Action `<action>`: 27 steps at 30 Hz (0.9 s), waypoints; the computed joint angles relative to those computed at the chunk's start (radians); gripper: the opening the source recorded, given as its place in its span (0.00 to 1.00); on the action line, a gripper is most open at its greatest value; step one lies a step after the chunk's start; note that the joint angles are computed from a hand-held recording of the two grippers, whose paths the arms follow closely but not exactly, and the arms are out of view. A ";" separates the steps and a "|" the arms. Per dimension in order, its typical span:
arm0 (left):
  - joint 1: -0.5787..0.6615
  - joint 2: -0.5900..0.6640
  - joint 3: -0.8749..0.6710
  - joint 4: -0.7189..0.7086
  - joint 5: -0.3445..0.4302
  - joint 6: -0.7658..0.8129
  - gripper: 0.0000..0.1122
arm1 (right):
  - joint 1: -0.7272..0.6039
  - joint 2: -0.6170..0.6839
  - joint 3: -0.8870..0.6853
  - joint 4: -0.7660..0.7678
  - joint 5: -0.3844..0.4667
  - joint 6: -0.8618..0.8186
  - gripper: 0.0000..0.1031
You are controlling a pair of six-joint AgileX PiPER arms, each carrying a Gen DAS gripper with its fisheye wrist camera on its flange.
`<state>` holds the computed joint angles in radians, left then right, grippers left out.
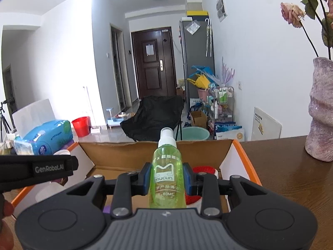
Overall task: Organize rigid objects
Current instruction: 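Open the left gripper over the box while the right gripper releases the spray bottle, then withdraw both grippers from the box toward the table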
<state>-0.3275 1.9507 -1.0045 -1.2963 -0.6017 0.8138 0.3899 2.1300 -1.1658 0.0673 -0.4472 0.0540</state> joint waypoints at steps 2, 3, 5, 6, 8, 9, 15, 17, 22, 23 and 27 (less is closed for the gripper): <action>0.002 0.003 -0.007 -0.028 0.001 0.023 0.55 | 0.004 0.007 -0.035 0.065 0.050 -0.051 0.33; 0.002 0.006 -0.008 -0.030 -0.005 0.021 0.65 | 0.005 0.007 -0.035 0.073 0.051 -0.058 0.37; 0.003 0.011 -0.010 -0.035 -0.013 0.024 0.69 | 0.009 0.004 -0.033 0.123 0.046 -0.098 0.67; 0.006 0.011 -0.012 -0.043 -0.009 0.032 0.72 | 0.016 -0.002 -0.018 0.174 0.013 -0.138 0.72; 0.006 0.011 -0.013 -0.057 -0.022 0.034 0.80 | 0.019 -0.002 -0.012 0.193 -0.001 -0.156 0.79; 0.004 0.010 -0.013 -0.064 -0.032 0.036 0.84 | 0.019 -0.005 -0.009 0.194 -0.007 -0.157 0.80; 0.006 0.002 -0.003 -0.055 -0.049 0.012 0.92 | 0.012 -0.010 0.008 0.176 -0.032 -0.130 0.96; 0.005 0.002 -0.003 -0.057 -0.049 0.013 0.92 | 0.007 -0.015 0.019 0.162 -0.039 -0.113 0.99; 0.008 0.001 -0.005 -0.059 -0.047 0.014 0.92 | 0.004 -0.020 0.036 0.156 -0.056 -0.104 1.00; 0.008 0.001 -0.005 -0.061 -0.047 0.014 0.92 | 0.003 -0.021 0.039 0.156 -0.058 -0.107 1.00; 0.012 0.001 -0.005 -0.062 -0.038 0.015 0.92 | -0.001 -0.025 0.045 0.159 -0.056 -0.102 1.00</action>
<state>-0.3157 1.9518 -1.0096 -1.3580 -0.6397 0.8287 0.3892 2.1054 -1.1210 0.2260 -0.5034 -0.0477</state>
